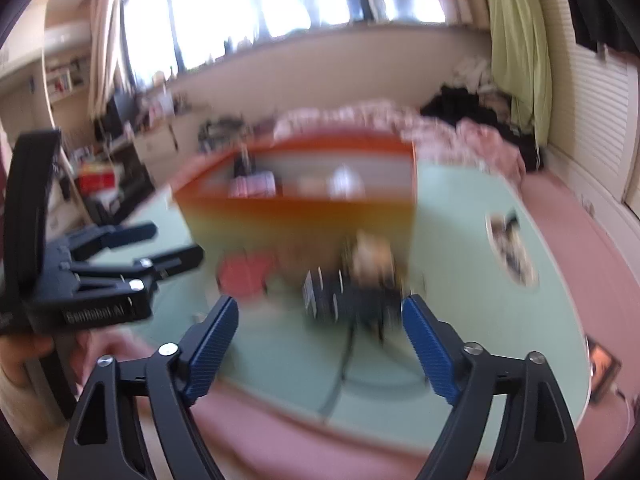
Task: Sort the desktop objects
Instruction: 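Drop the red-marked box into orange box with left tool while right tool drops clear bag, then grasp the silver metal piece with left tool while right tool grasps the green toy car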
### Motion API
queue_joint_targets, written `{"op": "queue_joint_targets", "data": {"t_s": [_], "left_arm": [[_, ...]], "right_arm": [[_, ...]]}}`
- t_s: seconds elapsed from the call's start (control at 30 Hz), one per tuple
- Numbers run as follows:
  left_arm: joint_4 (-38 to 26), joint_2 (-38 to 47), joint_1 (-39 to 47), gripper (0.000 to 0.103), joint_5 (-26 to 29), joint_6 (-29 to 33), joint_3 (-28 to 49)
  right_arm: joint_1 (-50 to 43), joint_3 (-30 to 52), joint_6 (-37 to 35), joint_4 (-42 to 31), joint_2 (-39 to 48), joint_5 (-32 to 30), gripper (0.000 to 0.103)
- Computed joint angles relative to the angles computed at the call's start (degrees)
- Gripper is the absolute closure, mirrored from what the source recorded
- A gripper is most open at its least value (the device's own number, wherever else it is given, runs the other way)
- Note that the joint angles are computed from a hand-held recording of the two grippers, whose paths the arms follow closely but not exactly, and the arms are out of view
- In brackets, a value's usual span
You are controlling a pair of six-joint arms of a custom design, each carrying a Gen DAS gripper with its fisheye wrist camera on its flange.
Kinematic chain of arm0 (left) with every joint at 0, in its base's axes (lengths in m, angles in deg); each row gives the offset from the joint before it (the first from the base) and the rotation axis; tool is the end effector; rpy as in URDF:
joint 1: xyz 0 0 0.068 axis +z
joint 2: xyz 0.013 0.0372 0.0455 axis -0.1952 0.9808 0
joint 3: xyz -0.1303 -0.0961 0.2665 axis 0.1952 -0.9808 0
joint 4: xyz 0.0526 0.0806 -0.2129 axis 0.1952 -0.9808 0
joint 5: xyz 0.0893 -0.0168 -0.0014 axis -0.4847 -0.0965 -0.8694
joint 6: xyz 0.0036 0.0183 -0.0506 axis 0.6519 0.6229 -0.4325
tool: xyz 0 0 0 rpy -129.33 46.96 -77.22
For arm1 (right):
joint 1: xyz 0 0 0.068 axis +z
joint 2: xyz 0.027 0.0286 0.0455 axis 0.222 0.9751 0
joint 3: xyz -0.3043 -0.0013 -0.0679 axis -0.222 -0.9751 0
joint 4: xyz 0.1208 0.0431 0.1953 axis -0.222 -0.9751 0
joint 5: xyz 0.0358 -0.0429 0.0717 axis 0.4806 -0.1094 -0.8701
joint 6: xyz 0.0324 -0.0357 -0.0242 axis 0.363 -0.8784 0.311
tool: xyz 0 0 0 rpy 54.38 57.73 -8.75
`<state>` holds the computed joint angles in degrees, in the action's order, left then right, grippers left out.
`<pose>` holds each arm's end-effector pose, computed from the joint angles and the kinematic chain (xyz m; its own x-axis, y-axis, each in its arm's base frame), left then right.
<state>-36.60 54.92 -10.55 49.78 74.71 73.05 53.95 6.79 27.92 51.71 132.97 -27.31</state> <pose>0.3559 -0.0083 0.1254 -0.5922 0.3653 -0.7182 0.5041 0.8633 0.0234 0.2666 0.2139 0.0987 -0.6571 0.0596 -0.7514 -0.0557 0.9903 0.1273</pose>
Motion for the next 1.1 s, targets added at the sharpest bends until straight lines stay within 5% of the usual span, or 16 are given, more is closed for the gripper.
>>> {"op": "queue_joint_targets", "data": {"t_s": [0.07, 0.2, 1.1], "left_arm": [[0.76, 2.78, -0.29, 0.015, -1.26, 0.31, 0.28], [-0.4, 3.46, -0.24, 0.0, -2.01, -0.19, 1.69], [0.07, 3.11, -0.4, 0.0, -1.83, -0.37, 1.2]], "right_arm": [[-2.16, 0.36, 1.33, -1.08, 1.75, -2.44, 0.017], [-1.09, 2.42, -0.1, -2.33, 4.56, 3.94, 0.001], [-1.06, 1.6, -2.32, 0.61, 5.48, 2.95, 0.0]]}}
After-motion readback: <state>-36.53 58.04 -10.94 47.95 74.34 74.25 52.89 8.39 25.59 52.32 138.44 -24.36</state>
